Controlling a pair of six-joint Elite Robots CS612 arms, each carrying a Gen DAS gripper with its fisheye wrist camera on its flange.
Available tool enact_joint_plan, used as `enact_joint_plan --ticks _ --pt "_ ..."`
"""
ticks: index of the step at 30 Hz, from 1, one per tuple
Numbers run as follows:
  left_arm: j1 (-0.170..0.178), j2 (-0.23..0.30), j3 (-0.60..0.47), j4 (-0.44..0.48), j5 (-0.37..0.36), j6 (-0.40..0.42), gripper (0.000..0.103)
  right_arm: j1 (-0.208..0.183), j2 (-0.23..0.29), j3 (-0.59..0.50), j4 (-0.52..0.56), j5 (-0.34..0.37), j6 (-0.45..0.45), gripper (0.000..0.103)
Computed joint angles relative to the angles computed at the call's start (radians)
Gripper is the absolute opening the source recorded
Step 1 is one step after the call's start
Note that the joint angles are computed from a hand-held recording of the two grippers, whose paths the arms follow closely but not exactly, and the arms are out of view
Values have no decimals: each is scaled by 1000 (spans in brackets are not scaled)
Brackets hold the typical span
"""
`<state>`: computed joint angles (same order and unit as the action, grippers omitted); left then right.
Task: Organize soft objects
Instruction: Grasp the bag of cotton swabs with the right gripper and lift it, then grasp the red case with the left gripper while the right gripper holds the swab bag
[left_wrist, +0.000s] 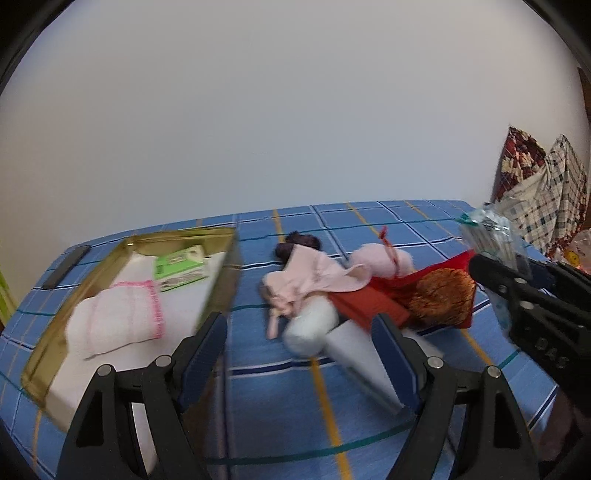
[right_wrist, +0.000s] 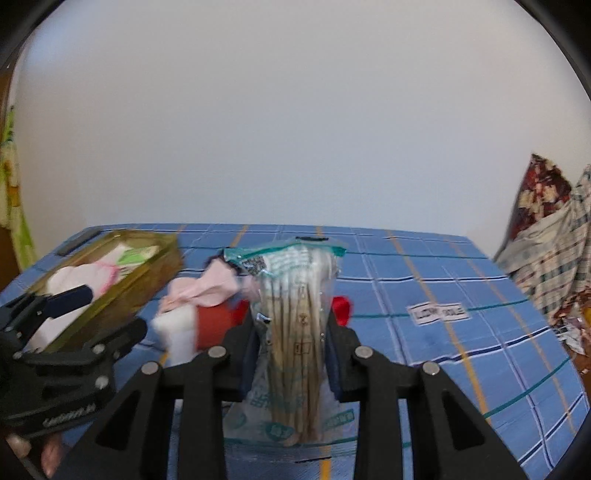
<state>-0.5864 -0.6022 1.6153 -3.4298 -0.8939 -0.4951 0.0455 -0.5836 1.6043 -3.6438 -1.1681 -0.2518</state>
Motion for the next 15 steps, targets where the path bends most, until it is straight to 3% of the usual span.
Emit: enact_joint_plan --ticks 8,15 --pt "14 23 -93 125 -64 -8 82 1 29 -49 1 -70 61 31" --pt "20 43 -146 203 -96 -34 82 -11 32 -51 -21 -56 109 31"
